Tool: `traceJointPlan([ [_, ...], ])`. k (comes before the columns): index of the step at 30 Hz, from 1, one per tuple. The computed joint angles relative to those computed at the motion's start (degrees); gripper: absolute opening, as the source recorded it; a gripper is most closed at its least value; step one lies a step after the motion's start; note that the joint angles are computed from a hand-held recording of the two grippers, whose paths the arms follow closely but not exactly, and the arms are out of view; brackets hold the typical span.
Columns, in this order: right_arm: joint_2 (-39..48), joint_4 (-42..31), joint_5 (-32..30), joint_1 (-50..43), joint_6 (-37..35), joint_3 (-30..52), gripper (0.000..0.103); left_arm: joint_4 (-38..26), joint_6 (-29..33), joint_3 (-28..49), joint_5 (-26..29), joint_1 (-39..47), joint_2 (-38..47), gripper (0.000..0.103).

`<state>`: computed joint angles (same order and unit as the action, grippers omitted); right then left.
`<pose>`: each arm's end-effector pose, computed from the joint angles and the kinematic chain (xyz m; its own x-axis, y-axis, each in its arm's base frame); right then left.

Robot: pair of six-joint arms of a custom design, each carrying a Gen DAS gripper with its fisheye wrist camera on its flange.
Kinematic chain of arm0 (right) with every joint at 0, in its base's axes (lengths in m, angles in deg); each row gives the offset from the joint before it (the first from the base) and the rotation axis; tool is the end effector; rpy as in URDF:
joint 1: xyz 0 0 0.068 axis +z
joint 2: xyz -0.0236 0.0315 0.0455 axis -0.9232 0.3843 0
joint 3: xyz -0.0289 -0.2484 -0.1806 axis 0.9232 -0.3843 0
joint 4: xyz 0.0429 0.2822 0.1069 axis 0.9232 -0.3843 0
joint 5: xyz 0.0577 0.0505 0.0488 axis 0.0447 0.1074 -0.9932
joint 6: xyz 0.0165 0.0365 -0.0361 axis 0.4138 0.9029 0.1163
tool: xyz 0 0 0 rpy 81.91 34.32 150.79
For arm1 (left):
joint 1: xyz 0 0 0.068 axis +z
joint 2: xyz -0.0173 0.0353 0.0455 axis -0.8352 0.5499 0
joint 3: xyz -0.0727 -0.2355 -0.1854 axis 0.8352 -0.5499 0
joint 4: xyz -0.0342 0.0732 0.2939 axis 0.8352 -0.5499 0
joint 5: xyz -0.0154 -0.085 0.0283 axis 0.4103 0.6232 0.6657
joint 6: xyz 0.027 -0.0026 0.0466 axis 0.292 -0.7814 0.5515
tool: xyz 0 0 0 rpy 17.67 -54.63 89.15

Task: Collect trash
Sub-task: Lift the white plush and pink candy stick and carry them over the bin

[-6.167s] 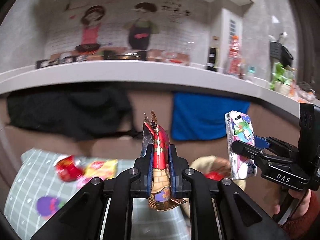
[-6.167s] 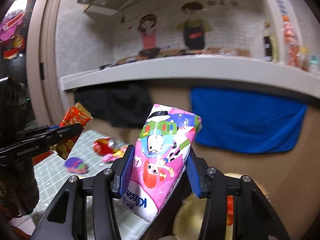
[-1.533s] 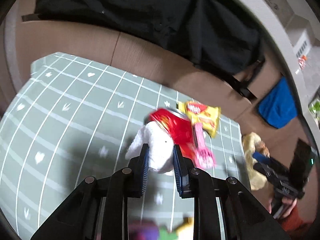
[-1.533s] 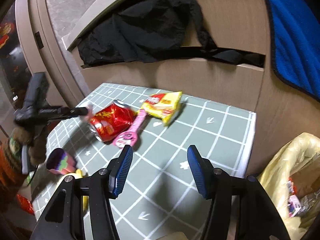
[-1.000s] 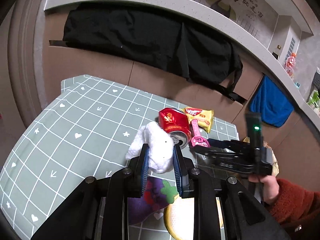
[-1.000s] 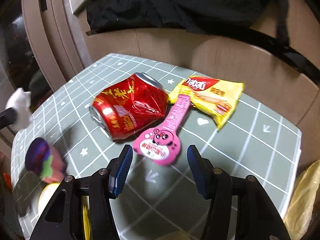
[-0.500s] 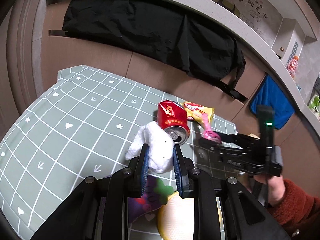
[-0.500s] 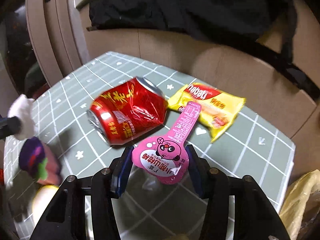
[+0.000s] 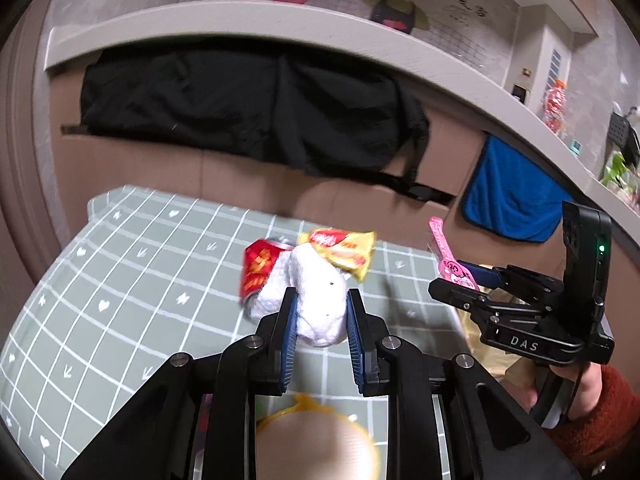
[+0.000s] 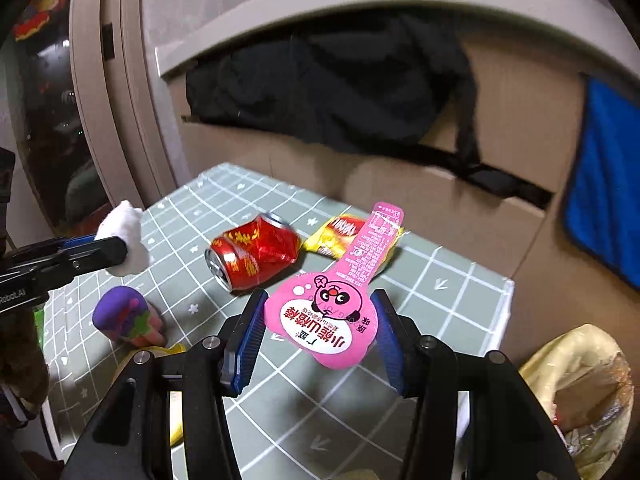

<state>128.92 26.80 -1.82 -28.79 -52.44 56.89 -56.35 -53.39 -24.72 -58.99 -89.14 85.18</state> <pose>0.2371 0.1893 0.1152 -0.5161 -0.3510 -0.7813 -0.5980 0.8007 0.0352 0.1458 -0.0808 0.1326 -0.5706 -0.1785 -0.8016 0.0495 0.9668 -0.2505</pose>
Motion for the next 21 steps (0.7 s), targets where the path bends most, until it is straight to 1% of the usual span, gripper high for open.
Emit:
traceJointPlan([
  [3, -4.62, 0.24, -1.01, -2.07, -0.64, -2.79, 0.049, 0.1, -0.73, 3.34, -4.65, -5.33, 3.13, 0.024],
  [7, -11.29, -0.52, -2.47, -4.98, -1.4, -5.95, 0.049, 0.63, -1.24, 7.83, -9.56, -11.12, 7.46, 0.024],
  [12, -21.52, -3.07, -5.55, -10.78, -3.61, -10.0, 0.049, 3.15, 0.26, 14.83, -15.43, -18.52, 15.36, 0.024],
  [17, -33.26, -8.68, -10.02, -19.38, -6.5, -13.37, 0.049, 5.85, 1.94, 21.67, -17.27, -23.14, 23.57, 0.024],
  [21, -41.74, -13.95, -15.85, -29.47, -9.75, -15.12, 0.049, 8.29, 3.23, 26.48, -17.35, -25.38, 29.93, 0.024],
])
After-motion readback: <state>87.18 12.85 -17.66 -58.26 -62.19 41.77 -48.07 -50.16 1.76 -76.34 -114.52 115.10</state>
